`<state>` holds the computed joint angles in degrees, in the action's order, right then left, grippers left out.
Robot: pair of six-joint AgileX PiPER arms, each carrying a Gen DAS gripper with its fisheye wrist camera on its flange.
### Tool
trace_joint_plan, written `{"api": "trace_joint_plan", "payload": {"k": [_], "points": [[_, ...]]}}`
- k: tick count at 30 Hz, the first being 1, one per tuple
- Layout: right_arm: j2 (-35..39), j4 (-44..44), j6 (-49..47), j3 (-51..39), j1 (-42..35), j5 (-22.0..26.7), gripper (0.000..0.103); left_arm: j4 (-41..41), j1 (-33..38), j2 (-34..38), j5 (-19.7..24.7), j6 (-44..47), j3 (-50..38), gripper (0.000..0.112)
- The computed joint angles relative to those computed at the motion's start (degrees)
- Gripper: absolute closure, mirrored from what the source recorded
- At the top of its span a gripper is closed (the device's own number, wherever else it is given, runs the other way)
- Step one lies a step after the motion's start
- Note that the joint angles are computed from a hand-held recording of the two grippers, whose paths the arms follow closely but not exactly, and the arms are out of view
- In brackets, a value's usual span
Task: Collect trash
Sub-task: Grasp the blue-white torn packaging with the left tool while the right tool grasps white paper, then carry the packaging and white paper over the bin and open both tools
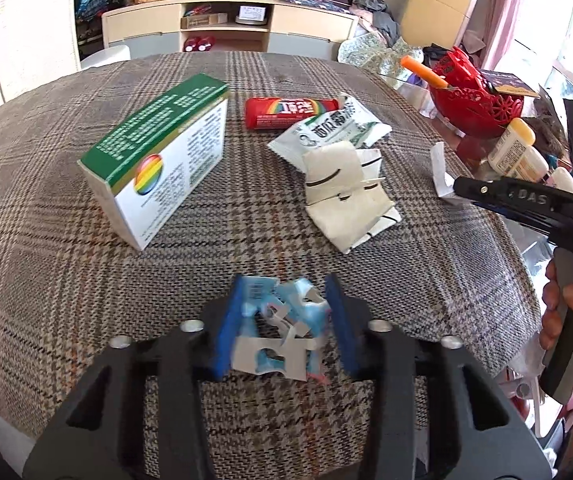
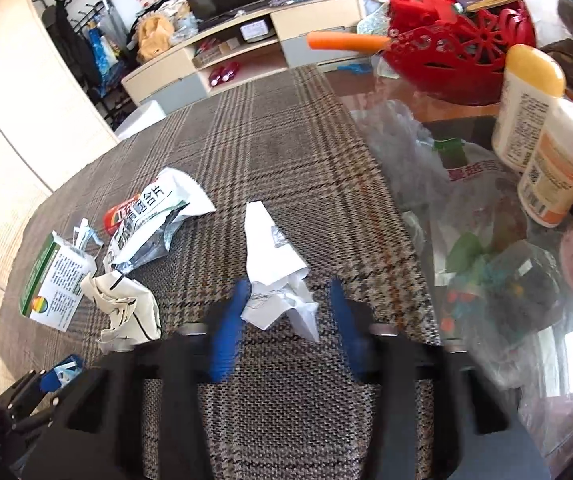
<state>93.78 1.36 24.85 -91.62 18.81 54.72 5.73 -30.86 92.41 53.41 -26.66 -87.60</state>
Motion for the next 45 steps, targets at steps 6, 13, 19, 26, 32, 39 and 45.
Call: {"api": "trace_joint_plan", "payload": {"k": [6, 13, 19, 26, 32, 39, 45], "points": [[-0.58, 0.55, -0.89, -0.99, 0.92, 2.0, 0.086, 0.76, -0.3, -1.52, -0.36, 0.33, 1.01, 0.094], [-5.05, -2.28, 1.01, -0.92, 5.45, 5.13, 0.087, -0.8, -0.98, -7.56, 2.73, 2.09, 4.93, 0.097], [-12.79, -2.57, 6.04, 6.18, 9.79, 5.33, 0.087, 1.34, -5.63, -14.86, 5.01, -1.08, 10.89, 0.097], [-21.27, -8.76, 16.86, 15.02, 20.75, 5.3, 0.087, 5.79, -13.55, -22.55, 7.98, -11.08, 17.65, 0.097], [-27.99, -14.09, 28.65, 23.08, 31.06, 5.1, 0.087, 13.24, -24.3, -26.99, 10.57, -23.0, 20.71, 0.097], [-30.42, -19.16, 40.48, 29.78, 43.01, 5.55, 0.087, 17.52, -35.3, -30.72, 11.66, -36.51, 28.77, 0.097], [-30.09, -20.64, 48.51, 35.46, 49.28, 3.95, 0.087, 19.48, -41.49, -32.08, 8.41, -46.04, 36.81, 0.097]]}}
